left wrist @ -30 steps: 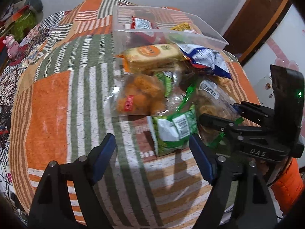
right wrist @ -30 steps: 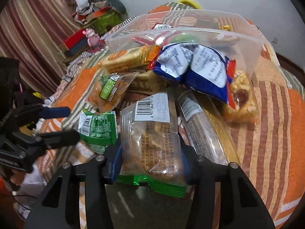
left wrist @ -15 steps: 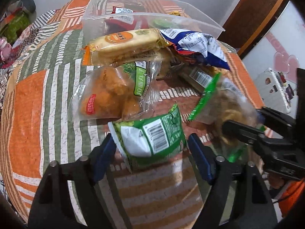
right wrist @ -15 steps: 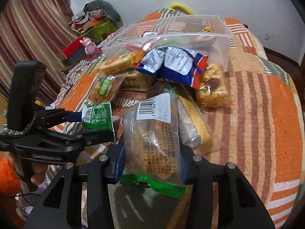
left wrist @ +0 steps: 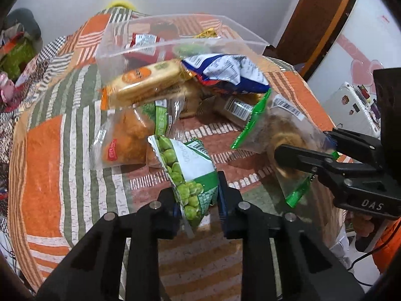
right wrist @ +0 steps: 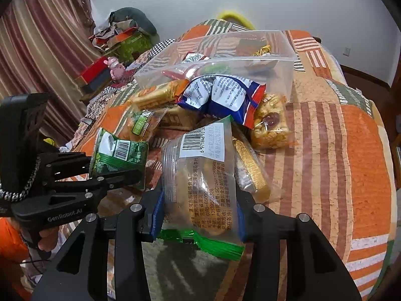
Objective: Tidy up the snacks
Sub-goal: 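Close the left tool on the green pea bag while the right tool lifts the bread bag, then carry the pea bag toward the box with the left tool while the right tool carries the bread bag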
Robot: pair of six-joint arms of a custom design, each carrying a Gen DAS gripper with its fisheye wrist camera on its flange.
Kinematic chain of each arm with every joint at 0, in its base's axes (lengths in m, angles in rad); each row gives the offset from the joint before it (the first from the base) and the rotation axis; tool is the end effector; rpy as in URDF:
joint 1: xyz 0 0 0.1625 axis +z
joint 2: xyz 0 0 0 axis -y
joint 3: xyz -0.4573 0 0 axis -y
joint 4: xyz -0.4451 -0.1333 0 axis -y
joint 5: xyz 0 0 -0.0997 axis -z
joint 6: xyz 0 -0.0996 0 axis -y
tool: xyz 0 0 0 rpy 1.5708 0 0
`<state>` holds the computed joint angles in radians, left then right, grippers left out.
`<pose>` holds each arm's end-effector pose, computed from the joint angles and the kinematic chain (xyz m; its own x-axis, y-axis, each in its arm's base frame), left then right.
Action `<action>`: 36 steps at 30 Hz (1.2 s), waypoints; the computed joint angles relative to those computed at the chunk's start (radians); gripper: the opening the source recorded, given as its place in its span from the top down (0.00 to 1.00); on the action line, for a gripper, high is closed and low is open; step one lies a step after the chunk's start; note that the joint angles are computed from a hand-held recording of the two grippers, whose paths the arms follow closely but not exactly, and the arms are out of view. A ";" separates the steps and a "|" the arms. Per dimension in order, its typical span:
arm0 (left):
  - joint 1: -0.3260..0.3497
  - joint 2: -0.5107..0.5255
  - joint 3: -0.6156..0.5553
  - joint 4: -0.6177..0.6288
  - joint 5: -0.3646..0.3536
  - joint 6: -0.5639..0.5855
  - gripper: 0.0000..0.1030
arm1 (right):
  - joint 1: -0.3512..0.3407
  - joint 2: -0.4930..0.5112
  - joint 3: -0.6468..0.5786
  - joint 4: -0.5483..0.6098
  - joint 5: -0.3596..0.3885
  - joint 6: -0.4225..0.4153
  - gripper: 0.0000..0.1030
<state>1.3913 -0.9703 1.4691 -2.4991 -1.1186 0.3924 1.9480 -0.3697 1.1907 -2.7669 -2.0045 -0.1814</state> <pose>0.0352 -0.7963 0.2869 -0.7857 0.3251 -0.5263 0.5008 0.8336 -0.2329 0.4002 -0.7618 -0.0456 -0.8237 -0.3440 0.4507 -0.4995 0.8164 -0.2898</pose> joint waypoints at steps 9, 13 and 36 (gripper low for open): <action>-0.020 -0.022 -0.001 -0.038 -0.008 -0.002 0.77 | 0.013 -0.015 0.000 -0.058 0.007 -0.029 0.60; -0.030 -0.019 -0.025 -0.055 -0.006 0.006 0.77 | 0.021 -0.007 -0.032 -0.086 0.008 -0.060 0.60; -0.049 0.218 -0.421 -0.087 0.039 0.091 0.77 | 0.006 0.203 -0.478 -0.029 -0.047 -0.121 0.60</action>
